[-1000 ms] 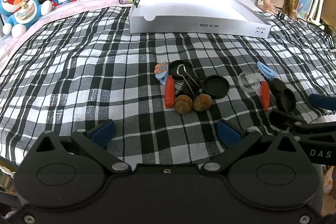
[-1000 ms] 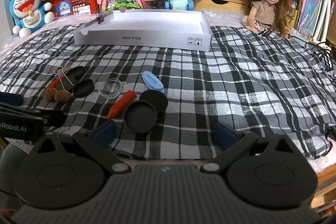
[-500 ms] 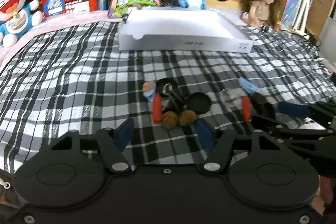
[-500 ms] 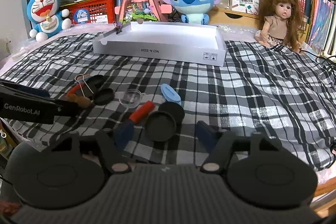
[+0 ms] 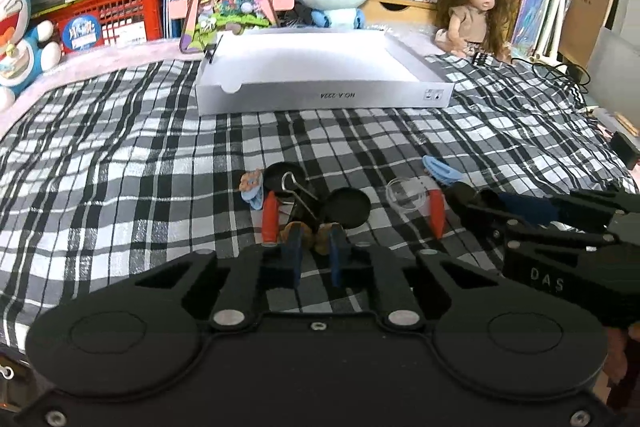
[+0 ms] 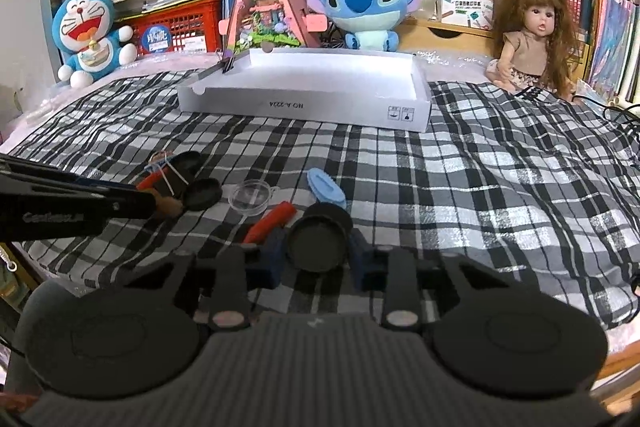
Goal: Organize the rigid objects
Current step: 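Grasp a brown nut with the left tool while the right tool grasps a black round puck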
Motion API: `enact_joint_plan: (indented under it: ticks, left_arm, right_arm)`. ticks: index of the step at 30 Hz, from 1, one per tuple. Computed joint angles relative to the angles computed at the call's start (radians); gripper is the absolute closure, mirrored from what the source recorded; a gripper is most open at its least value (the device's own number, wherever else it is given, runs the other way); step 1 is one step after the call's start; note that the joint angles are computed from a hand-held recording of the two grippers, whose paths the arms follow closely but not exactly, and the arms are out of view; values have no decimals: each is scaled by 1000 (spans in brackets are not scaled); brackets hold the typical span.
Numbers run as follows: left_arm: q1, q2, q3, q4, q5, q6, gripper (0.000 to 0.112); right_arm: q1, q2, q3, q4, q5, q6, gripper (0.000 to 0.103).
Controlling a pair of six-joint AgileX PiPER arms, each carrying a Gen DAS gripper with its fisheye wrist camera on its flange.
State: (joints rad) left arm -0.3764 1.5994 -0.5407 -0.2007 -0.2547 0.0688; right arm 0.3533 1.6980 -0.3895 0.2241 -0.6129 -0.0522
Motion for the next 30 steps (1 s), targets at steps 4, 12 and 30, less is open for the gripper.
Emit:
enact_joint_plan:
  ticks: [4,12,30]
  left_arm:
    - [7,-24,13,141,8,-126,102]
    - [7,-16,19,257,0,-231,102]
    - [-28,145,-55,10,-89,2,91]
  right_arm:
    - [-11,-11,-1,3,5,2,65]
    - [-18,-19,3,7,9,0,66]
    - [-23,-9,-10,13,23,3,65]
